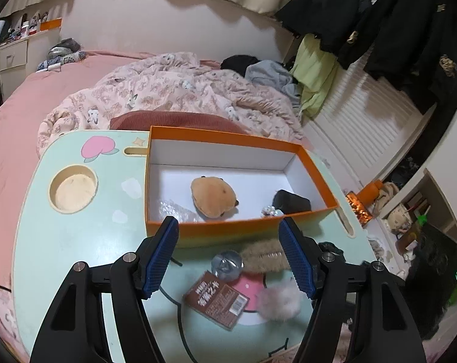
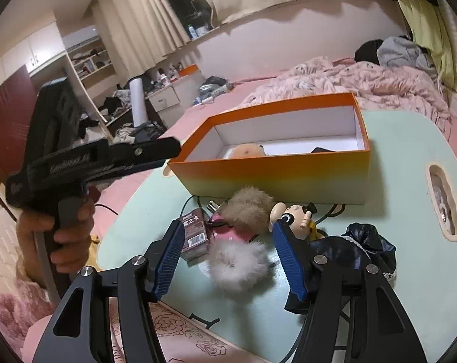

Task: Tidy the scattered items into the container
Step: 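Lift the white fluffy piece out and release it on the table, then grasp the brown plush ball inside the box with the left gripper, then lift the brown plush ball out and release it on the table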

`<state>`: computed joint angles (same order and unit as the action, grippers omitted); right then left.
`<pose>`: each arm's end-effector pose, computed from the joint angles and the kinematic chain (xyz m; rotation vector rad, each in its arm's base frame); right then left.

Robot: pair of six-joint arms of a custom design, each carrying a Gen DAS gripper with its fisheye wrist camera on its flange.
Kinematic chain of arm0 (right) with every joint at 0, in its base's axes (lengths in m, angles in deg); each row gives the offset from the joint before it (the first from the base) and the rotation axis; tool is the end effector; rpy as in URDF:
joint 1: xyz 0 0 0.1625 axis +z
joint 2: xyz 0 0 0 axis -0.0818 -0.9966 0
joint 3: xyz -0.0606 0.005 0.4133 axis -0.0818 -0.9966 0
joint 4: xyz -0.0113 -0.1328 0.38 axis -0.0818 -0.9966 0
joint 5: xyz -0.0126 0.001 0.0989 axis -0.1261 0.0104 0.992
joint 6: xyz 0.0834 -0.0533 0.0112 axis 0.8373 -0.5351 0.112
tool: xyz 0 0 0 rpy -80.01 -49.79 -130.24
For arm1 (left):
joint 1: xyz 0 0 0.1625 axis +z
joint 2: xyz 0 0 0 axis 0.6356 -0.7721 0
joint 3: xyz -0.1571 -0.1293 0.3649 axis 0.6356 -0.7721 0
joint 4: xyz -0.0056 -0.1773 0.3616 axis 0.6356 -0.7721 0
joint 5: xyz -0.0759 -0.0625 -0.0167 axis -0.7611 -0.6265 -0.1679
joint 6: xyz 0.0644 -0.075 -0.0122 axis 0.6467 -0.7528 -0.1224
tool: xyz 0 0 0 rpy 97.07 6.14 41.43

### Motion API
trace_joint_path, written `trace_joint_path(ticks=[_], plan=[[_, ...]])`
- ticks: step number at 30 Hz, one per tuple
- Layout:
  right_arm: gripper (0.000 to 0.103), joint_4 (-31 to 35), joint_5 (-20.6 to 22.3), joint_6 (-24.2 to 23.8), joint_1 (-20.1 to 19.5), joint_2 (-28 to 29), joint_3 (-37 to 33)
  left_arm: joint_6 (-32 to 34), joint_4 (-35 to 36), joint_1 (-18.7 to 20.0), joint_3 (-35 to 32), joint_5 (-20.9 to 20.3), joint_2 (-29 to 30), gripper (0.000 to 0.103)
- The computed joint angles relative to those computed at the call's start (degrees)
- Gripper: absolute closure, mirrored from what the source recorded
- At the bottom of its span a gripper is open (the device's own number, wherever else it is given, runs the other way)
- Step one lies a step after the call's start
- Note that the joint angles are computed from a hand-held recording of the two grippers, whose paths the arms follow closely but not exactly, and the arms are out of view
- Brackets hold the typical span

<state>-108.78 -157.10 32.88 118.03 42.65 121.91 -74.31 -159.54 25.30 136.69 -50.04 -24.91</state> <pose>0.3364 -0.4642 0.0156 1.0922 -2.7787 0.7180 -0.0239 -0.4899 0.3320 0.2984 2.5420 -1.0228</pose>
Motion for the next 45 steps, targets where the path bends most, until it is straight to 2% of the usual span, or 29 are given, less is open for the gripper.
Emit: trace_joint_path(ticks=[5, 9, 12, 16, 18, 22, 26, 29, 30, 31, 32, 33, 36, 40, 43, 45], plan=[[0.042, -1.24, -3.07, -0.66, 1.04, 0.71, -0.21, 0.14, 4.19, -0.34, -4.64, 3.46, 3.27, 0.034], [0.042, -1.7, -7.23, -1.5, 2.26, 1.57, -0.71, -1.83, 9.35, 0.3, -8.81, 3.24, 5.5, 0.034], [0.042, -2.44, -7.03, -1.41, 1.98, 1.55, -0.42, -2.8, 12.64, 0.82, -11.78, 2.98, 7.33, 0.034], [0.045, -3.3, -5.96, -0.18, 1.09, 1.06, 0.14, -3.54, 16.95, 0.75, -15.73, 5.48, 10.72, 0.034], [0.058, -3.19, -6.05, 0.48, 0.84, 0.87, 0.22, -4.12, 19.25, 0.89, -17.5, 6.49, 12.47, 0.034], [0.059, -2.25, -5.83, 1.16, 0.68, 0.8, 0.0, -6.25, 25.59, 1.79, -21.6, 5.98, 15.86, 0.034], [0.056, -2.66, -5.59, 1.16, 0.68, 0.64, 0.21, -9.56, 33.37, 2.18, -25.09, 10.1, 19.28, 0.034], [0.054, -2.47, -5.3, 1.44, 0.54, 0.55, 0.18, -10.48, 35.74, 3.2, -26.63, 9.83, 21.14, 0.034], [0.054, -2.49, -5.25, 1.5, 0.53, 0.5, 0.19, -10.27, 35.77, 3.33, -26.56, 9.96, 21.44, 0.041], [0.054, -2.61, -5.2, 1.51, 0.52, 0.48, 0.24, -8.8, 34.13, 3.09, -25.76, 11.52, 21.66, 0.052], [0.054, -2.75, -5.13, 1.53, 0.51, 0.48, 0.28, -7.91, 33.89, 2.81, -25.46, 13.0, 21.86, 0.054], [0.054, -2.78, -4.98, 1.62, 0.45, 0.46, 0.28, -7.2, 33.69, 2.59, -25.19, 13.67, 21.85, 0.055], [0.054, -2.51, -4.89, 1.68, 0.42, 0.5, 0.21, -4.86, 30.74, 2.55, -23.91, 12.27, 20.95, 0.056], [0.054, -2.61, -4.95, 1.73, 0.47, 0.58, 0.15, -1.41, 21.28, 1.88, -20.31, 9.3, 17.31, 0.056], [0.054, -2.77, -4.88, 1.86, 0.44, 0.51, 0.24, 0.54, 15.46, 0.72, -16.44, 5.47, 12.61, 0.056], [0.054, -2.9, -4.82, 2.01, 0.39, 0.47, 0.25, 0.88, 14.08, 0.13, -14.04, 2.62, 9.31, 0.056]])
